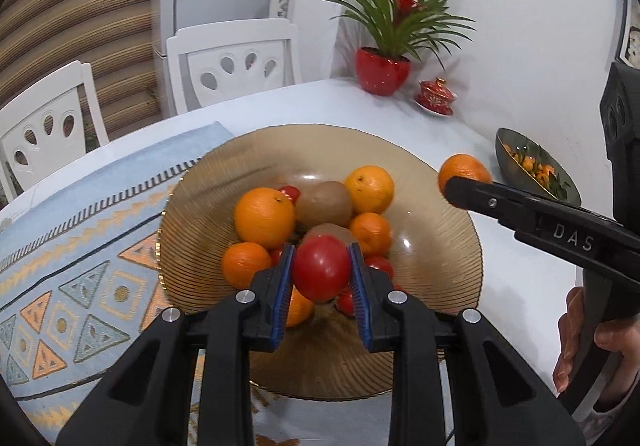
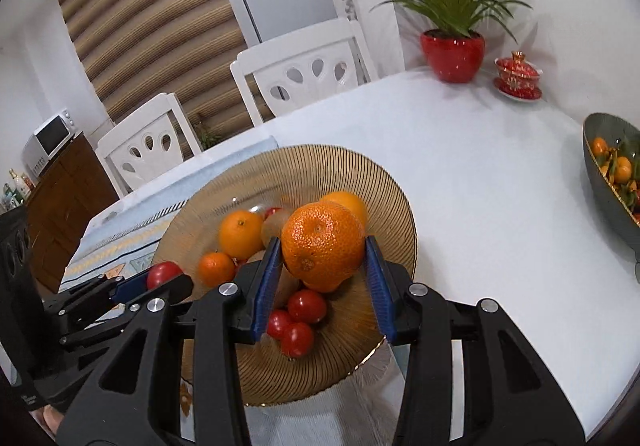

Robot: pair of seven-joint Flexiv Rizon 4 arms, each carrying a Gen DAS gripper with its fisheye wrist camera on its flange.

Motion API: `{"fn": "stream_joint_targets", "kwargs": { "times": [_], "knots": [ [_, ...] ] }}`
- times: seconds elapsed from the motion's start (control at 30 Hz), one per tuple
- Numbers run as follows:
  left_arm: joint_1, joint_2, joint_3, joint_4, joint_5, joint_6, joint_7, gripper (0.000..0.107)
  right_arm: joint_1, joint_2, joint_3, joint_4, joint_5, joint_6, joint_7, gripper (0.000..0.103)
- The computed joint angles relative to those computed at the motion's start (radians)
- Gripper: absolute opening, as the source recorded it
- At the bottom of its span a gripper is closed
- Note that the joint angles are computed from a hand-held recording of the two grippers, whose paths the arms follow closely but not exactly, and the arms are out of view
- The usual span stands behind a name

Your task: Organize fruits

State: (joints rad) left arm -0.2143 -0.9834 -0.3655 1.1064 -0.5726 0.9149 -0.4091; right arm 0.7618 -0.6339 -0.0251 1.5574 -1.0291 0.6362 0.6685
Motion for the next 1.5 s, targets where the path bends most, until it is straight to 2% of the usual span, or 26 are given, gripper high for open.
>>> {"fn": "stream_joint_targets", "kwargs": {
  "times": [0.03, 0.07, 0.1, 0.13, 0.17, 0.23, 0.37, 0.43, 0.57, 0.63, 0.7, 0.93, 1.03, 1.17, 1.33, 1.5],
  "knots": [
    [-0.004, 0.003, 0.004, 0.003, 0.004, 0.003, -0.003, 0.028, -0.002, 0.005, -0.002, 0.011, -0.010, 0.016, 0.014, 0.044],
    [-0.006, 0.003, 0.007, 0.002, 0.008, 0.000, -0.004, 0.037, -0.004, 0.008, -0.004, 0.017, -0.020, 0.028, 0.025, 0.045],
    [-0.011, 0.005, 0.015, 0.001, 0.017, -0.002, -0.007, 0.073, -0.004, 0.013, -0.007, 0.027, -0.035, 0.039, 0.039, 0.061],
    [-0.014, 0.011, 0.017, 0.013, 0.021, 0.018, -0.003, 0.095, -0.005, 0.020, -0.009, 0.037, -0.054, 0.053, 0.047, 0.098],
    [-0.004, 0.024, -0.007, 0.054, 0.008, 0.085, 0.028, 0.098, -0.003, 0.026, -0.013, 0.046, -0.076, 0.056, 0.059, 0.097],
    [-0.008, 0.038, -0.003, 0.087, 0.015, 0.149, 0.034, 0.098, 0.003, 0.036, -0.008, 0.052, -0.088, 0.034, 0.066, 0.100],
    [-0.019, 0.049, 0.046, 0.099, 0.041, 0.180, -0.077, 0.098, 0.006, 0.062, -0.004, 0.095, -0.173, 0.051, 0.155, 0.100],
    [-0.003, 0.060, 0.043, 0.137, 0.033, 0.240, -0.129, 0.098, 0.016, 0.064, 0.000, 0.105, -0.214, 0.036, 0.189, 0.100],
    [0.076, 0.077, -0.055, 0.267, 0.003, 0.433, -0.122, 0.098, 0.040, 0.037, 0.023, 0.090, -0.244, -0.011, 0.164, 0.100],
    [0.118, 0.072, -0.111, 0.316, 0.017, 0.504, -0.093, 0.098, 0.052, 0.010, 0.030, 0.073, -0.238, -0.019, 0.140, 0.100],
    [0.141, 0.064, -0.137, 0.354, 0.047, 0.553, -0.086, 0.098, 0.054, -0.021, 0.037, 0.048, -0.209, -0.002, 0.110, 0.100],
    [0.135, 0.030, -0.114, 0.360, 0.152, 0.580, -0.147, 0.098, 0.076, -0.129, 0.013, -0.035, -0.080, 0.060, 0.018, 0.100],
    [0.130, 0.016, -0.105, 0.360, 0.191, 0.609, -0.173, 0.098, 0.093, -0.157, -0.002, -0.069, -0.022, 0.030, -0.031, 0.100],
    [0.125, 0.006, -0.086, 0.333, 0.212, 0.565, -0.221, 0.098, 0.106, -0.174, -0.016, -0.091, 0.029, 0.013, -0.065, 0.100],
    [0.125, 0.002, -0.086, 0.339, 0.250, 0.611, -0.244, 0.098, 0.137, -0.191, -0.025, -0.131, 0.086, -0.076, -0.103, 0.100],
    [0.149, -0.001, -0.113, 0.343, 0.272, 0.606, -0.250, 0.098, 0.122, -0.176, -0.026, -0.097, 0.080, -0.020, -0.077, 0.100]
  ]
}}
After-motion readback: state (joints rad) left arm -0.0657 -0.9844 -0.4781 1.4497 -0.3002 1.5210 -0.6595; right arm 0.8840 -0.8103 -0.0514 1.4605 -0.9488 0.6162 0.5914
